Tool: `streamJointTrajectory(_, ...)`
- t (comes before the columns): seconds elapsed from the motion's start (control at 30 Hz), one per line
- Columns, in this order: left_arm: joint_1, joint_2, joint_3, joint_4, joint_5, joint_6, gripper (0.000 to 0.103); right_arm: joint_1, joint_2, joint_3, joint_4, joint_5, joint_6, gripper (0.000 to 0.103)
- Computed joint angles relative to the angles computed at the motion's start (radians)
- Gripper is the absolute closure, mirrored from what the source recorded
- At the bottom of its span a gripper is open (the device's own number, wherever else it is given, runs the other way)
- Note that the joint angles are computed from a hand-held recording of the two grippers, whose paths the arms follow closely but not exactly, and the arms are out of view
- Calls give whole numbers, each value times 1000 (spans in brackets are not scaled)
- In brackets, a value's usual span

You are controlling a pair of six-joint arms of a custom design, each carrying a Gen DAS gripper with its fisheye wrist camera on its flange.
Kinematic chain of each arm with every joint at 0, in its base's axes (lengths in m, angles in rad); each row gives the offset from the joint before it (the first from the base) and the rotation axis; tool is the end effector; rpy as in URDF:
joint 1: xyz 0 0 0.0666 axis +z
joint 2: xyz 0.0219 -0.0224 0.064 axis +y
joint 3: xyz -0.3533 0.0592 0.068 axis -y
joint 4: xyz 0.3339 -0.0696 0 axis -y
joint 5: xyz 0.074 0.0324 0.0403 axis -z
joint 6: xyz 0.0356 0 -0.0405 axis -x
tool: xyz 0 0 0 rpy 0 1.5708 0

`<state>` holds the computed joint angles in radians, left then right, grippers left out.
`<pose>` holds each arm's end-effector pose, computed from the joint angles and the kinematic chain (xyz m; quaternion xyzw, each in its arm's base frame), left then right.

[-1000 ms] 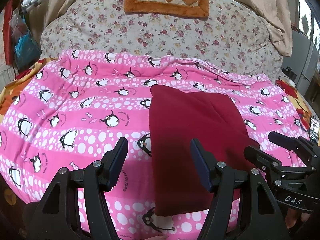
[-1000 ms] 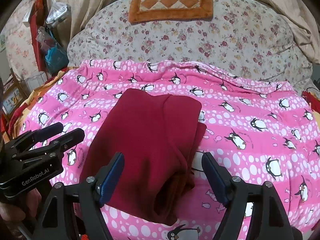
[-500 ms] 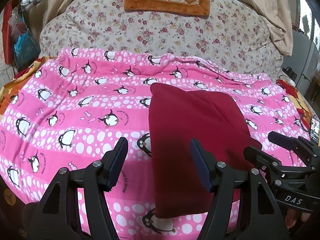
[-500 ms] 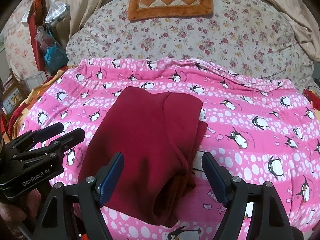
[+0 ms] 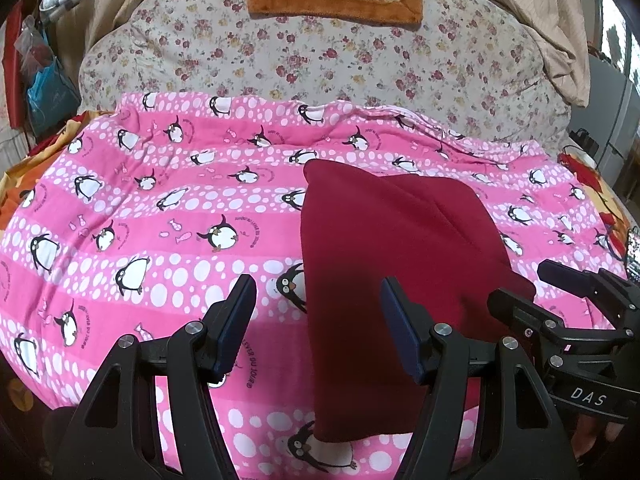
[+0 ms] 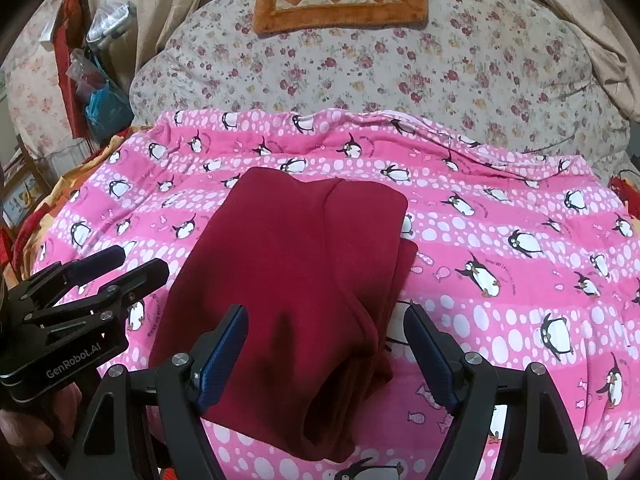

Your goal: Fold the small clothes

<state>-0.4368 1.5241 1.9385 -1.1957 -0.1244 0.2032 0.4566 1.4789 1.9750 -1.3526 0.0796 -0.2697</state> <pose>0.4153 -0.1895 0.5440 0.0836 0.9178 -0.0663 0.3824 0.3806 0.1833 0.5647 -0.0735 0.9334 0.0892 0.3398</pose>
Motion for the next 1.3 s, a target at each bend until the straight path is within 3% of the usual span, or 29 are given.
streamJointTrajectory(1.3, 29, 80, 56, -28, 39, 1, 39, -10, 82, 51, -25, -34, -9, 25)
